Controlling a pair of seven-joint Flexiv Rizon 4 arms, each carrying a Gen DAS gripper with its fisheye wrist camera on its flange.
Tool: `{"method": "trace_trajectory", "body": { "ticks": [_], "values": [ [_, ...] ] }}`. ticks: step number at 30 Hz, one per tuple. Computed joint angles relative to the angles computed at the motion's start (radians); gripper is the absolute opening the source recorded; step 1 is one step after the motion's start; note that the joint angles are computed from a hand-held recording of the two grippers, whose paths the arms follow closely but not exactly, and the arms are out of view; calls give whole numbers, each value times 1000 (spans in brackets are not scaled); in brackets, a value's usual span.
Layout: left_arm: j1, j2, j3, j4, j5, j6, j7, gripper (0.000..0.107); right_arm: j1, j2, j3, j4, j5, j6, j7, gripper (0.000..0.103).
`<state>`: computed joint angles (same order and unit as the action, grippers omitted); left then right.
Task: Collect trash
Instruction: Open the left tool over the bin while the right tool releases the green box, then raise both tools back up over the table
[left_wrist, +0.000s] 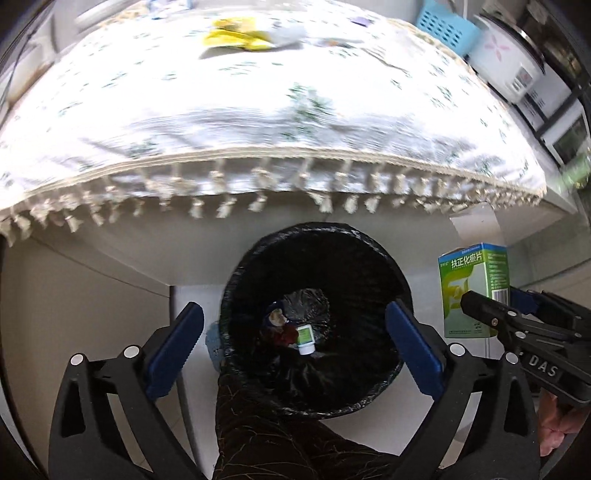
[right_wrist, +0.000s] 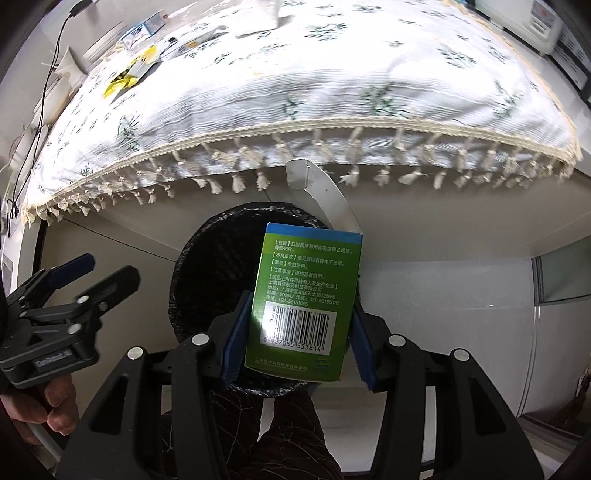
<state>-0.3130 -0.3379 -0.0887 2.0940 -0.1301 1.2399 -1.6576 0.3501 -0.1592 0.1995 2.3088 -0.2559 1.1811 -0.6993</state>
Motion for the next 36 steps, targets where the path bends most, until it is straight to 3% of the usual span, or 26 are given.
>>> {"method": "trace_trajectory", "body": {
  "ticks": [28,36],
  "values": [
    [94,97,50,70,10,-64,-1,97,83,-223,-15,-176,-4,-3,-40,49],
    [99,77,37,52,-5,-62,7,97,91,-199,-50,-171,-61,3,4,71]
  ]
}}
